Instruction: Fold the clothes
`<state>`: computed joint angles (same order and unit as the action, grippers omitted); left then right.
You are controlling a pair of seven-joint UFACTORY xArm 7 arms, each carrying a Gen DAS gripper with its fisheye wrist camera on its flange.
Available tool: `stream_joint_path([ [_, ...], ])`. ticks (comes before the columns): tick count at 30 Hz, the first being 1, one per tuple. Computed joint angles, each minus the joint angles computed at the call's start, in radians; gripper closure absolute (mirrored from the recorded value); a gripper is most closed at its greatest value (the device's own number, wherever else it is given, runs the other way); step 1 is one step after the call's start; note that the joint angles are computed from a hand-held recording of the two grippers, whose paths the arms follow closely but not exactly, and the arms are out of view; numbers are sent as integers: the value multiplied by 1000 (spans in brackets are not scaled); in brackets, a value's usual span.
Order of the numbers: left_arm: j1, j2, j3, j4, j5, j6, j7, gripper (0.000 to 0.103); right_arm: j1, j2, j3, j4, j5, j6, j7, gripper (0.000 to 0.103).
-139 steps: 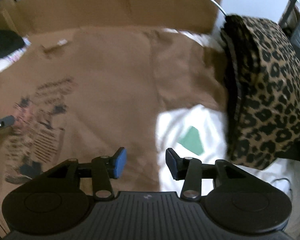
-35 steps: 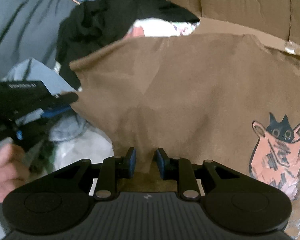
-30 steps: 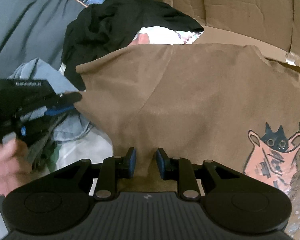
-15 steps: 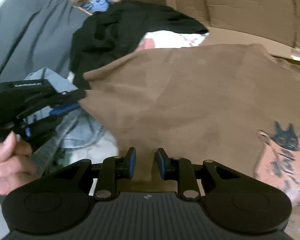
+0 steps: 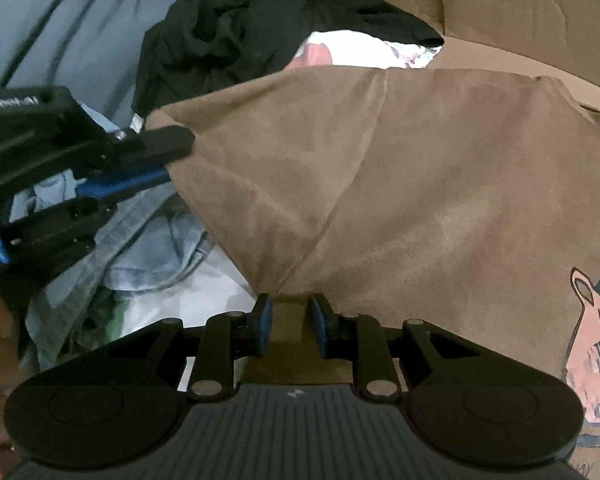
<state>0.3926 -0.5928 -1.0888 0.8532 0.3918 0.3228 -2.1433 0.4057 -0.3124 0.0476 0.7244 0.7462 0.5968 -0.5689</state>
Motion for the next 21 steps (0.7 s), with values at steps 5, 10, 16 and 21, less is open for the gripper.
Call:
stream_joint_path([
  [5, 0, 34, -4, 0, 8, -60, 25, 94, 4, -7, 24, -19, -48, -44, 9, 77],
  [10, -9, 79, -6, 12, 15, -70, 65, 94, 10, 5, 17, -5, -81, -33, 32, 77],
  [16, -29, 145, -4, 38, 63, -73, 115, 94, 11, 18, 3, 1, -48, -27, 39, 81],
  [21, -38, 230, -2, 58, 126, -125, 151, 94, 5, 29, -9, 7, 3, -8, 1, 84],
])
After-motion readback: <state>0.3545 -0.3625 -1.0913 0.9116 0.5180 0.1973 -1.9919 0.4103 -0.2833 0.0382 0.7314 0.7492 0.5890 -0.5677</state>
